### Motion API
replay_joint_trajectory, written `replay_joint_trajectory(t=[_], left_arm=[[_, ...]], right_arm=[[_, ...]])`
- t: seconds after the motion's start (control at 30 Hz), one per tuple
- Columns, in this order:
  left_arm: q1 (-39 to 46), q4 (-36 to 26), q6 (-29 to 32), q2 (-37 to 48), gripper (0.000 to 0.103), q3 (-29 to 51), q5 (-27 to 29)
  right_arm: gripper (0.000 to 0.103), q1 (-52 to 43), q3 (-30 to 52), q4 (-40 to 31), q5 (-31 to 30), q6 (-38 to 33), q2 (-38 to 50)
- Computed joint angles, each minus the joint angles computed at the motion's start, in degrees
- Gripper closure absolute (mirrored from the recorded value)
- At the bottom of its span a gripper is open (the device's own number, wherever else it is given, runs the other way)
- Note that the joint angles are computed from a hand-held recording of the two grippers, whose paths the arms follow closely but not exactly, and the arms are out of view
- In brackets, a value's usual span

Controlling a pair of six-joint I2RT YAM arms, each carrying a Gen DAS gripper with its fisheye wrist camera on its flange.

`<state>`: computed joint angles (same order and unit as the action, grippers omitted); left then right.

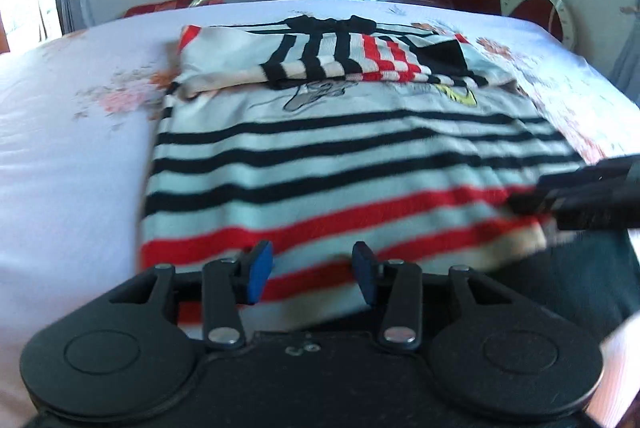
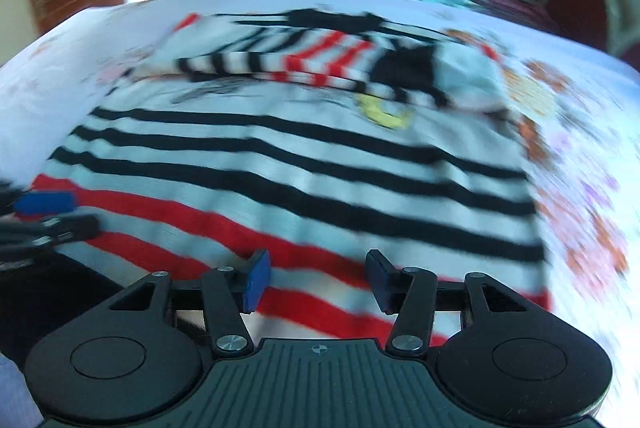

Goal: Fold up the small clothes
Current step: 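Move both grippers to the black knit hem of the sweater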

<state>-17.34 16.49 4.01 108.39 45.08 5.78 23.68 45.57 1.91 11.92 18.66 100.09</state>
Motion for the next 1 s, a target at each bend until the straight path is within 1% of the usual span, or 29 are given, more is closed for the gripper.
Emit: replay_joint_trajectory(t=[0.13,0.23,0.3,0.37,0.4,0.47,0.63,0.67,0.7,0.73,0.77,0.8,0.87,0.93,1.0], left_arm=[[1.8,-0.5,0.2,-3.2,0.06,-3.3,1.4],[1.7,-0.9,0.3,-4.9,0.06,-4.8,1.2],[1.8,-1.7,0.4,-6.0,0.059,-5.5,1.2],[2.0,-2.5,0.5,-7.1,0.055,-6.3,1.3],[2.0,-2.6,0.5,-7.6,0.053,-6.7,1.3],[2.1,-2.4,0.5,-8.5,0.044,-7.7,0.6],[3.6,-2.1,0.0,-11.4,0.042,-10.2,1.3],[3.7,-2.0,0.2,-12.0,0.04,-10.6,1.0],[3.7,-2.1,0.2,-12.4,0.037,-10.8,0.4],[3.8,-2.2,0.1,-12.9,0.033,-11.1,-0.1],[4.2,-2.3,-0.1,-13.4,0.033,-11.5,0.1],[4.8,-2.5,-0.3,-13.9,0.033,-11.9,0.7],[6.2,-3.4,-0.7,-14.8,0.033,-12.3,2.2],[8.1,-4.4,-1.2,-15.4,0.034,-12.9,4.4],[9.9,-5.7,-1.6,-15.4,0.039,-13.2,6.6]], right_arm=[[0.052,0.1,-4.3,-2.8,3.0,3.4,-5.2],[0.052,2.2,-6.0,-4.9,6.5,5.1,-6.9],[0.051,3.4,-7.2,-6.5,8.1,7.6,-9.4],[0.051,4.3,-9.3,-6.1,9.7,10.5,-12.5],[0.051,4.7,-9.1,-7.3,10.5,11.2,-12.2],[0.051,5.0,-9.5,-8.7,10.0,12.1,-12.0],[0.051,6.6,-12.2,-10.8,12.6,15.8,-16.5],[0.051,6.6,-12.7,-11.2,12.4,16.4,-17.3],[0.05,6.4,-13.2,-11.5,12.2,16.8,-18.0],[0.041,6.4,-13.5,-11.9,12.2,17.2,-18.5],[0.035,6.5,-13.9,-12.6,12.6,17.8,-19.3],[0.027,6.6,-14.3,-13.0,13.0,18.4,-20.2],[0.026,6.6,-15.7,-13.4,13.5,19.5,-22.5],[0.026,6.0,-16.9,-14.1,12.7,20.2,-24.7],[0.026,5.4,-18.3,-14.3,11.6,21.0,-26.6]])
